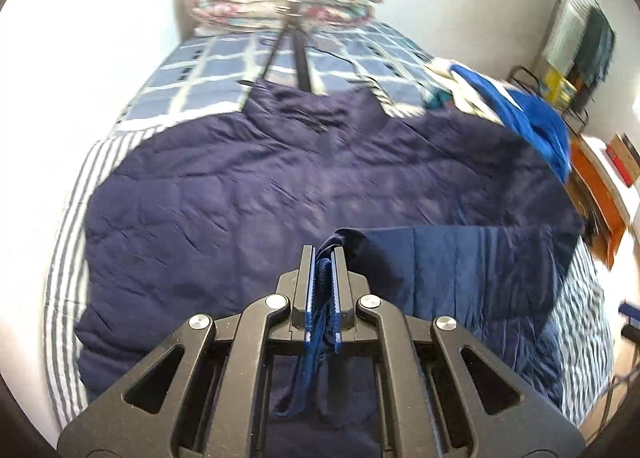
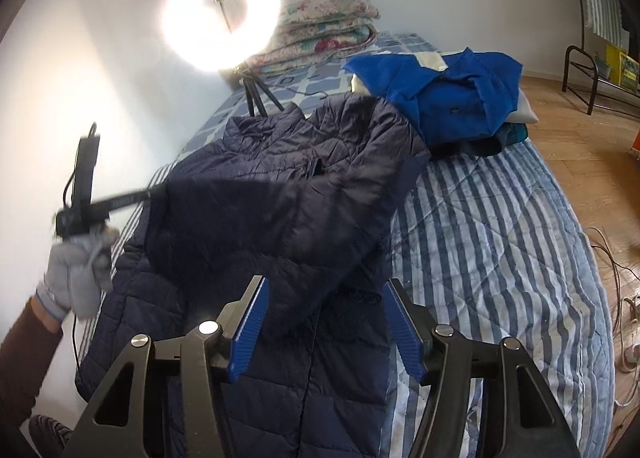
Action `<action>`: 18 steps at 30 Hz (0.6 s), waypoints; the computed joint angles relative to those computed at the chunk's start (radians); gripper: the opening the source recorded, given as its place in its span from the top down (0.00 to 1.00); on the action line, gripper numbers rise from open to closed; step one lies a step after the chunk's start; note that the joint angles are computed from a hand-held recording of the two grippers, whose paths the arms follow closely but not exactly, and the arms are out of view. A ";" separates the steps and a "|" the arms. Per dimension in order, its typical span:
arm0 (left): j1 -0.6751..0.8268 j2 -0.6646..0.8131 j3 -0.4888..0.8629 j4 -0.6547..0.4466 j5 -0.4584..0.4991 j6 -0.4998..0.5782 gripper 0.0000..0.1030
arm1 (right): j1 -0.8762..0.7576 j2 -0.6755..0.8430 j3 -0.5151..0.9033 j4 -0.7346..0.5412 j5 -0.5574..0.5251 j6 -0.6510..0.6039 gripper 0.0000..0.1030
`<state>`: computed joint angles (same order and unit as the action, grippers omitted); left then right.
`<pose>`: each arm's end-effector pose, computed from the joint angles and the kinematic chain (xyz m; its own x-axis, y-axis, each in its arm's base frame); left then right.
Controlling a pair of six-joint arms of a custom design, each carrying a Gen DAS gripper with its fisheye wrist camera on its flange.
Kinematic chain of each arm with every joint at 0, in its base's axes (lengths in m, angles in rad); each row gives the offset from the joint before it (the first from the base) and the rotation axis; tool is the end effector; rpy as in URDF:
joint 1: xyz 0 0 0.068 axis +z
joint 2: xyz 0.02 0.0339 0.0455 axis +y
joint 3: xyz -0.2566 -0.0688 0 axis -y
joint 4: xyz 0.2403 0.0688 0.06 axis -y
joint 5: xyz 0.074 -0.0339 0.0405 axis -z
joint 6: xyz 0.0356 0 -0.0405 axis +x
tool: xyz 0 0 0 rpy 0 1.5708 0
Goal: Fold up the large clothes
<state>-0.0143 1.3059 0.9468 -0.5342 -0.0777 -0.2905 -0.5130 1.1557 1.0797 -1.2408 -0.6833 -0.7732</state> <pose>0.2675 -0.0011 0.2476 -0.7366 -0.2751 -0.6179 -0.2561 0.9590 -0.1216 0.1733 -0.0718 0.2915 -0.7728 -0.1863 -0.6066 -0.4155 0.8711 0.2619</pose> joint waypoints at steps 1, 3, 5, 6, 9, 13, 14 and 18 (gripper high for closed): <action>0.035 0.015 0.009 0.011 0.011 0.012 0.96 | 0.006 -0.002 -0.004 0.002 0.002 0.000 0.43; 0.119 0.055 0.032 0.035 0.042 0.036 0.96 | 0.019 -0.007 -0.011 0.012 0.008 0.009 0.46; 0.184 0.093 0.048 0.057 0.067 0.049 0.96 | 0.034 -0.007 -0.018 0.027 0.017 0.026 0.49; 0.212 0.115 0.061 0.065 0.081 0.051 0.96 | 0.041 -0.007 -0.022 0.035 0.022 0.034 0.49; 0.304 0.194 0.095 0.101 0.127 0.057 0.96 | 0.066 -0.010 -0.036 0.062 0.040 0.060 0.52; 0.366 0.300 0.133 0.155 0.129 0.078 0.96 | 0.099 -0.017 -0.053 0.087 0.063 0.085 0.53; 0.377 0.322 0.135 0.173 0.127 0.082 0.96 | 0.106 -0.024 -0.059 0.095 0.068 0.090 0.54; 0.417 0.388 0.146 0.215 0.136 0.086 0.96 | 0.120 -0.022 -0.064 0.111 0.075 0.109 0.55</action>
<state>0.4025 1.6934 1.0929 -0.3195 0.0580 -0.2042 -0.3933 1.1338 1.0158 -1.1293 -0.6083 -0.6638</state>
